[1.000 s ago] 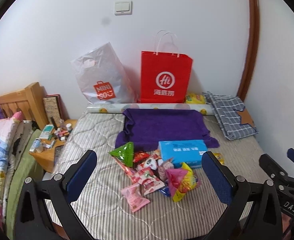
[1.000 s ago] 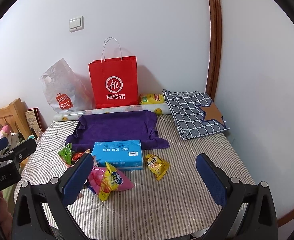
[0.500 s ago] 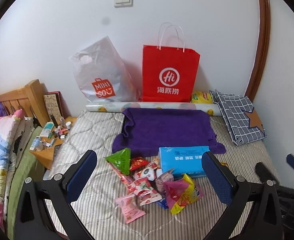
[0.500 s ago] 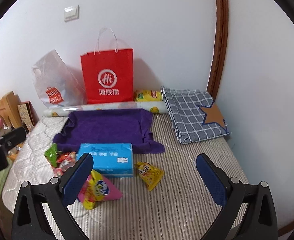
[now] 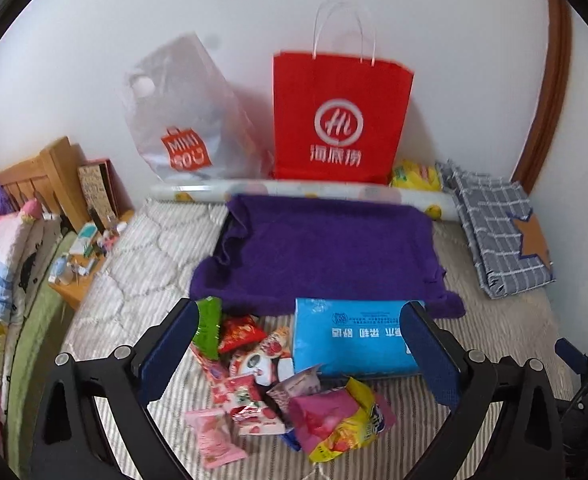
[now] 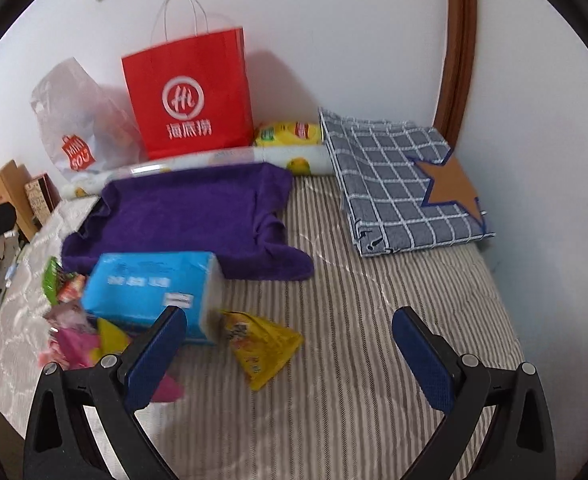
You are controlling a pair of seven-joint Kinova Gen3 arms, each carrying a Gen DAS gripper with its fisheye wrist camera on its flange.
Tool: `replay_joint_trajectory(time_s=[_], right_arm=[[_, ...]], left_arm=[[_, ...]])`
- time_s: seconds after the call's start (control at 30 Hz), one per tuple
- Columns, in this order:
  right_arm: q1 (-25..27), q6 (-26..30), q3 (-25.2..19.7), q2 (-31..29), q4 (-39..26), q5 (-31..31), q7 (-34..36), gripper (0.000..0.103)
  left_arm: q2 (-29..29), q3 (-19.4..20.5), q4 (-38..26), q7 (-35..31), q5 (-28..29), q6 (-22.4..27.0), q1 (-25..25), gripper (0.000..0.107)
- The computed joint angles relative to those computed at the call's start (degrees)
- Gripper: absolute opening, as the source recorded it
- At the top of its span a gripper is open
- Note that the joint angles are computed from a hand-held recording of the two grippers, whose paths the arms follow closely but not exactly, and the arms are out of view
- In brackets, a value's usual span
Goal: Organize snacks
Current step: 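Reach the right gripper to the yellow chip bag and grasp it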
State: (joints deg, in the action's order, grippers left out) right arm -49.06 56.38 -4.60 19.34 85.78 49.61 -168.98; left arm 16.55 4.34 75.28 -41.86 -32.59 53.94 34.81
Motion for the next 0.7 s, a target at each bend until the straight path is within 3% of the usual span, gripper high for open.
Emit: replay_joint_trajectory(time_s=[0.13,0.3,0.53,0.63,0.7], right_arm=[[2.86,-5.32,0.32,0.84,2.02,-1.58,2.07,0.103],[7.48,-15.37,-0.08,0.99,4.14,-8.25,8.13,0.100],[8.21,-18.08,1.70,5.92,0.93,-15.65,17.01,0.083],[6.47,-18.99,3.86,7.78,0.51,-16.12,17.69,0.082],[3.94,-17.90,5.83,8.88,0.32,-14.60,17.04,0.073]], left_arm=[[4.03,-0.01,-3.99,-0.95,2.49,2.85,-0.46,0.096],[7.24,-0.81,-7.41,-3.73,5.70,4.94,-0.62,0.088],[6.78,-1.96,-5.99,-7.26,7.98,3.00,-2.21,0.088],[4.94,-1.84,-2.53,-9.53,9.08,0.93,-4.41,0.088],[3.64,-1.45,-0.24,-11.59,10.86,-0.26,-6.67,0.088]])
